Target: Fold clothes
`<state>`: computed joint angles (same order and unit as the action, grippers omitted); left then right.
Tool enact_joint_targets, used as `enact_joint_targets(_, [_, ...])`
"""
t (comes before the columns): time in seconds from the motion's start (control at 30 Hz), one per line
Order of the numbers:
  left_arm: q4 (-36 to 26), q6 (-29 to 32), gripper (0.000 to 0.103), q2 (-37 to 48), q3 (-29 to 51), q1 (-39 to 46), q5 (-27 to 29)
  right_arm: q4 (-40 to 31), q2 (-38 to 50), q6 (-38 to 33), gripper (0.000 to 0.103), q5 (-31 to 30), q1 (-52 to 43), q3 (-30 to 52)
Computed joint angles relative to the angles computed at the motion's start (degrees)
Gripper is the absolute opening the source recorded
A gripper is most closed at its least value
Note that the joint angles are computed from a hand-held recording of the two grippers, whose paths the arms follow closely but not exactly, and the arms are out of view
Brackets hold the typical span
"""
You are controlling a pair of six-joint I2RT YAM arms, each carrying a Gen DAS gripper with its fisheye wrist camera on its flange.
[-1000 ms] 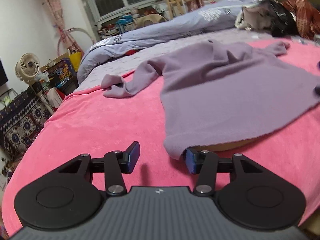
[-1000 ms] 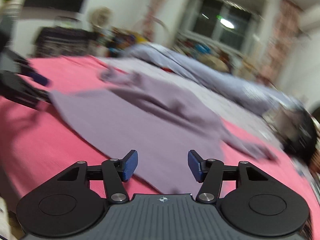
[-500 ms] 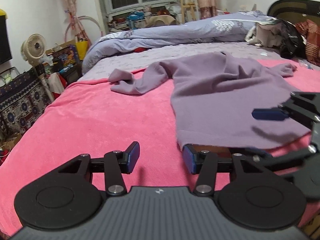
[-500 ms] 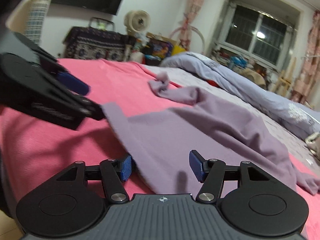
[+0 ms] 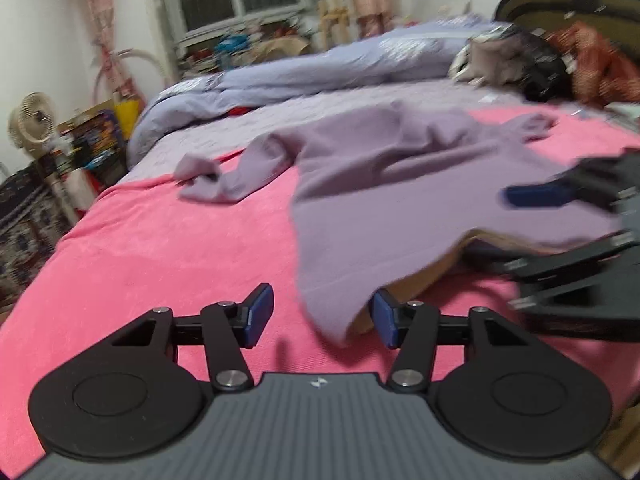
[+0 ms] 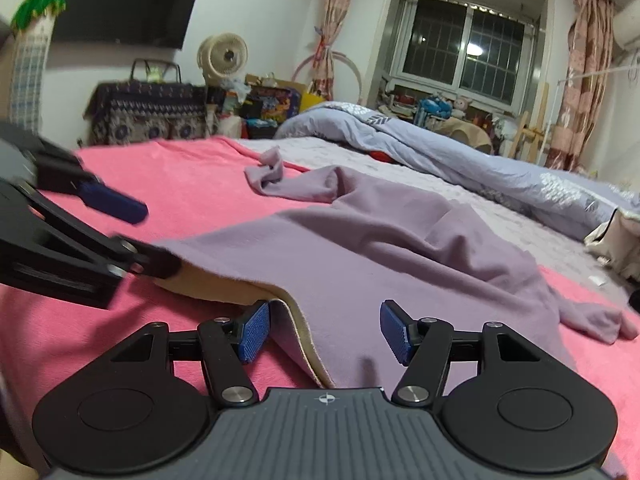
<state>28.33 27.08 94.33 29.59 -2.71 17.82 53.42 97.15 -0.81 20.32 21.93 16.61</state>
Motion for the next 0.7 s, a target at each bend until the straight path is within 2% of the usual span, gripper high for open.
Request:
enact_joint_targets(0.07, [1.37, -1.79, 0.058, 1.98, 0.84, -0.79, -4.16, 0.04, -0.98, 0.58, 0.063, -0.74, -0.27, -0.66])
enact_joint_targets(0.27, [-0.14, -7.37, 0.056, 3.13, 3.19, 2.27, -2.21, -2.17, 0.34, -0.93, 0.063, 1.23, 3.94, 2.41])
enact_joint_targets(0.37, [-1.83, -8.3, 0.045, 3.36, 4.11, 3.37, 0.35, -1.18, 1.13, -2.34, 0.063, 1.42, 6.85, 3.13])
enact_joint_targets(0.43, [-3.36, -7.92, 0.026, 3.27, 4.56, 3.82, 2.41, -0.11, 0.55, -2.42, 0.064, 0.28, 8.01, 2.6])
enact_joint_targets(0.5, [-4.41, -7.38, 0.019, 2.88, 4.68, 4.16, 3.98, 0.52, -1.43, -1.7, 0.067, -0.63, 9.22, 1.35])
enact_joint_targets(0.63, [-5.71, -7.21, 0.018, 1.61, 4.52, 4.82, 5.95, 1.62, -1.61, 1.69, 0.07, -1.28, 8.28, 0.93])
enact_joint_targets(0.7, [-5.9, -7.58, 0.018, 1.23, 4.39, 5.01, 6.26, -2.26, 0.17, 2.67, 0.07, 3.27, 9.53, 4.56])
